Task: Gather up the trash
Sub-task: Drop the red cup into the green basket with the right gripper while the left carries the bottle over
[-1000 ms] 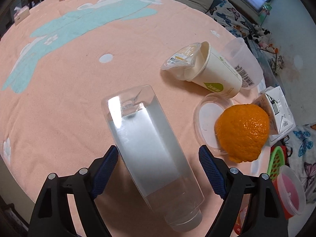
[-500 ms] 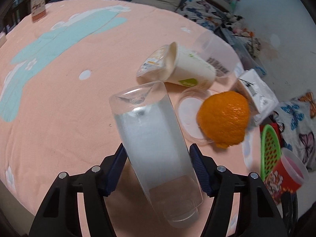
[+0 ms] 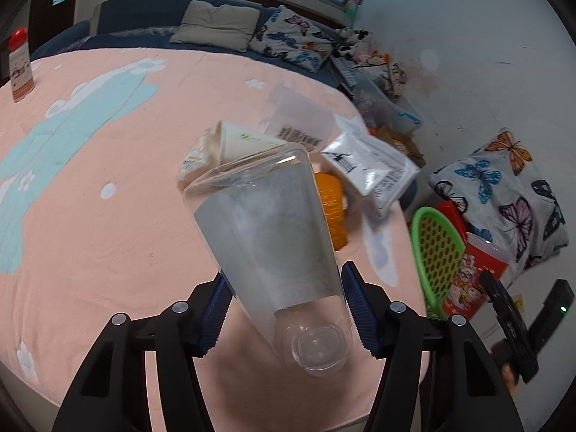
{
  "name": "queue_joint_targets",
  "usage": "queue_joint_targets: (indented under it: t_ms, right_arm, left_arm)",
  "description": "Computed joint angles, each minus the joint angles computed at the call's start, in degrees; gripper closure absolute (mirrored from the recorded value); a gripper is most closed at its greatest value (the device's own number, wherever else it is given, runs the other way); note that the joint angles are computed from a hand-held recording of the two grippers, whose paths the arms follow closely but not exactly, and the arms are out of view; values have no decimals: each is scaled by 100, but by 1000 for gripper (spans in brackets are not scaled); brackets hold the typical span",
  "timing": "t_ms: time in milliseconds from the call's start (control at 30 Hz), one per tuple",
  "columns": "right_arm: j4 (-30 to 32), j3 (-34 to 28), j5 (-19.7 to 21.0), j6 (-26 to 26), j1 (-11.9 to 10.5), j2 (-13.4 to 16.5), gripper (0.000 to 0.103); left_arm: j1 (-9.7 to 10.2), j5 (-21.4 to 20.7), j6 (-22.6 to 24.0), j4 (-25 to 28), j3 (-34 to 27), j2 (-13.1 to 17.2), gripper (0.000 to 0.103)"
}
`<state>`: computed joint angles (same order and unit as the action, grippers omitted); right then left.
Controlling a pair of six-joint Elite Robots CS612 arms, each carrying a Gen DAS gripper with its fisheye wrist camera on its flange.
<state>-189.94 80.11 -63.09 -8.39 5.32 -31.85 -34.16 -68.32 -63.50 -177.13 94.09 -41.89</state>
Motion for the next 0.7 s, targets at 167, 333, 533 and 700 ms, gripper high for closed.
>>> queue_joint_targets:
  t_ms: [167, 333, 533, 700]
  right_arm:
    - [281, -316, -482, 222, -82, 183, 34]
    - [648, -560, -789, 214, -118, 330, 32]
    - [778, -670, -808, 280, -161, 441, 24]
    - [670, -527, -792, 347, -195, 372, 24]
  left_arm:
    - [-28, -75, 391, -187, -192, 37, 45]
    - [-33, -124, 711, -201, -446, 95, 45]
    - [-39, -278, 1076, -137, -867, 230, 45]
    - [-52, -356, 1488, -66, -1355, 390, 45]
